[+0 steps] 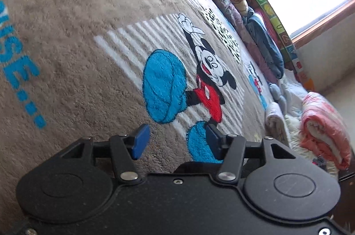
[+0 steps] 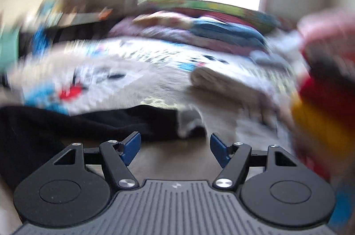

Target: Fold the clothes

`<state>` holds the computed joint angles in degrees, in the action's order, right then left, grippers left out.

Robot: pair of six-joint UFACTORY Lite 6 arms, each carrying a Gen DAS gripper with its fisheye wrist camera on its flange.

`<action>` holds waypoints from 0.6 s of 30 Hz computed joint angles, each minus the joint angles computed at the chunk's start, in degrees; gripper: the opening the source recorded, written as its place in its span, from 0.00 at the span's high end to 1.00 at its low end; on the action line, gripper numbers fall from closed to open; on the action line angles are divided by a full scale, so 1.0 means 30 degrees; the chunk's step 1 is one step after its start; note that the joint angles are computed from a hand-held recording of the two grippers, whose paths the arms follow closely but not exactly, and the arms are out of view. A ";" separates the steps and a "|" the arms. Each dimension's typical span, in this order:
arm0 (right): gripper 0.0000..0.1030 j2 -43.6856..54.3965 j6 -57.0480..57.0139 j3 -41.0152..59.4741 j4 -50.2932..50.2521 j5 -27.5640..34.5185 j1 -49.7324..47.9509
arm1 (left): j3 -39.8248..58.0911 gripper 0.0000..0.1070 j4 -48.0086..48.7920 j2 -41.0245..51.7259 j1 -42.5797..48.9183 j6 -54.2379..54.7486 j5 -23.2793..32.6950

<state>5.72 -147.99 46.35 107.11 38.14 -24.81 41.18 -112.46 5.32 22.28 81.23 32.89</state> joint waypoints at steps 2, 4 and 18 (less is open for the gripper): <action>0.32 0.1765 -0.3594 0.2244 -0.0162 -0.1097 0.1446 | 0.0106 0.49 0.0272 0.0215 0.0274 -0.0005 0.0372; 0.32 0.3087 -0.5473 0.4129 -0.0395 -0.2645 0.2571 | 0.0144 0.49 0.0323 0.0421 0.0420 0.0025 0.0596; 0.33 1.2338 1.3032 1.8616 -0.8375 -0.7187 0.3492 | 0.0395 0.49 0.1373 0.0825 0.1618 -0.0666 0.2101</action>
<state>42.74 -108.89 102.20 81.98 16.58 -14.33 42.36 -108.35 7.79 27.14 79.23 39.19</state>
